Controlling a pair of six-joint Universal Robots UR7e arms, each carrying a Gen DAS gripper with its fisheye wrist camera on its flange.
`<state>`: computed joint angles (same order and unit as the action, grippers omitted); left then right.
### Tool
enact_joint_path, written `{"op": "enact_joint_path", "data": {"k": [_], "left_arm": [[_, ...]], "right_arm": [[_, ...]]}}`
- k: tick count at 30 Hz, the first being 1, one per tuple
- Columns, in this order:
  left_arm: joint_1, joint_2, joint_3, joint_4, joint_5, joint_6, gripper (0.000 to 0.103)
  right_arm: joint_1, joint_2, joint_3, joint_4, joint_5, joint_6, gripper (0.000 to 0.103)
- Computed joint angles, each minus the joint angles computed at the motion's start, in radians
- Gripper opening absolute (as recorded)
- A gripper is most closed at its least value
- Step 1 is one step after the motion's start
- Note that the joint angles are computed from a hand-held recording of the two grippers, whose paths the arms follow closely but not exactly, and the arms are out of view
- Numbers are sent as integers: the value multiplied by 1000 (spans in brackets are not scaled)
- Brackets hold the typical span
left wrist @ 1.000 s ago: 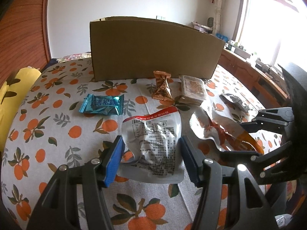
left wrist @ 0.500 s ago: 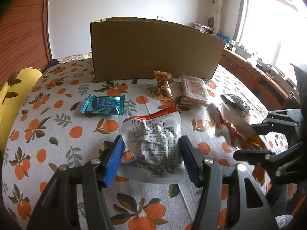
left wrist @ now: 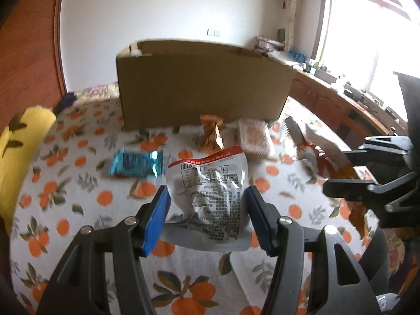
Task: Organize snacks
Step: 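Lift both held packets and carry them over the box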
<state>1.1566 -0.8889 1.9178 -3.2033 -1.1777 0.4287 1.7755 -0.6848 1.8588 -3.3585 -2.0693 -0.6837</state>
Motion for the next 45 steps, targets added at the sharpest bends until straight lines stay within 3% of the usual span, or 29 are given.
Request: {"op": "enact_joint_path", "data": {"k": [9,20,33,45], "left_arm": [[-49,-13,-45,-13,-16,68,59],[-53,38,-146,18,-49,114,59],[-21,139,-415,117,-136,174,59],[20,264,-668,231,-139,179,59]], "right_arm": [[0,-21,-29,1,27,4,47],[-21,-26,-56,-47,31,14,47],[7,-7,-230,-2,9,-39,47],[14,80,-464,79,16,-121,47]]}}
